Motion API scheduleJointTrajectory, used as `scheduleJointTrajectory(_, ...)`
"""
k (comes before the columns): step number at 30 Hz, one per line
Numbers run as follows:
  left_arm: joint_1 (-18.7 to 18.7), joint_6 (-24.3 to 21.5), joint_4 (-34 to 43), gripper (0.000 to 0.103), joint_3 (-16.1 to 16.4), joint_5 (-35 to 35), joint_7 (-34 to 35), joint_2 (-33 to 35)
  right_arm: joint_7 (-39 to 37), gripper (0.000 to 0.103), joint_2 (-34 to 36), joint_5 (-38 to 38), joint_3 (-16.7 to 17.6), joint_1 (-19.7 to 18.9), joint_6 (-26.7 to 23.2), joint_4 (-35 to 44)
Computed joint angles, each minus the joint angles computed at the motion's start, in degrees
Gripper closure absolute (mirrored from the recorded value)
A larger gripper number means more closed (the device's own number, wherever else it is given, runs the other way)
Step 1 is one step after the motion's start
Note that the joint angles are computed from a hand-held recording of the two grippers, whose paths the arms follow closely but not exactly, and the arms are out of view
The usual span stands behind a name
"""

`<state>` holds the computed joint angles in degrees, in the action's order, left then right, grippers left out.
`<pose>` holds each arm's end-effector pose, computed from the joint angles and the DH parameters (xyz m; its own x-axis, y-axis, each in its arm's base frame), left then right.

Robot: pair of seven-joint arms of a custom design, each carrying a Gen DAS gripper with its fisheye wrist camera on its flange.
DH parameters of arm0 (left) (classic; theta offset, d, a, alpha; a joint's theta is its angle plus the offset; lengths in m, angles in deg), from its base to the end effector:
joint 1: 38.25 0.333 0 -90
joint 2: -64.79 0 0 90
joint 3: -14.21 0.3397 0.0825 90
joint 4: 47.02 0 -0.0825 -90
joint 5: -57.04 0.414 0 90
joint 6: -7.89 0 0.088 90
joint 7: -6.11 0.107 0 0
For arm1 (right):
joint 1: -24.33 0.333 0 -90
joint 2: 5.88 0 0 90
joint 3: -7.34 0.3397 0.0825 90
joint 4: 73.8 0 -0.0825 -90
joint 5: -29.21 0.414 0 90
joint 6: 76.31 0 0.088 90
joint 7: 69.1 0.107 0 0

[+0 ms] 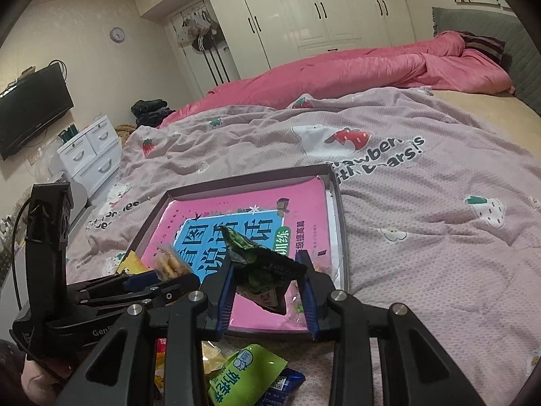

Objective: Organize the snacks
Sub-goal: 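Carry the green-and-black packet over the tray with the right tool while the left carries a pastry bag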

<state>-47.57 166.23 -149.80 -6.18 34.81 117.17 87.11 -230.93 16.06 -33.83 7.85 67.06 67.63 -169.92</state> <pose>0.6470 -0.3176 0.4147 -0.5338 -0.8107 0.2404 -0.7469 0.3188 -0.5836 0.5284 0.5057 0.4336 -0.2032 -0.9348 -0.2913 -0.5835 0.3545 -0.7306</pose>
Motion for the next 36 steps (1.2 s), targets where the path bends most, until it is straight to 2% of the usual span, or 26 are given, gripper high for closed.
scheduleJointTrajectory(10, -0.87, -1.99, 1.88, 0.054, 0.92, 2.19, -1.78, 1.47, -1.01, 0.068, 1.10, 2.10, -0.45, -0.47, 2.48, 0.30)
scheduleJointTrajectory(31, -0.85, -1.48, 2.23, 0.054, 0.82, 4.12, -2.70, 2.04, -5.53, 0.068, 4.09, 7.66, -2.77, 0.62, 6.84, 2.05)
scheduleJointTrajectory(36, -0.92, -1.41, 2.21, 0.053, 0.89, 4.26, -2.87, 2.02, -4.03, 0.068, 4.02, 7.01, -3.53, 0.61, 10.51, 1.38)
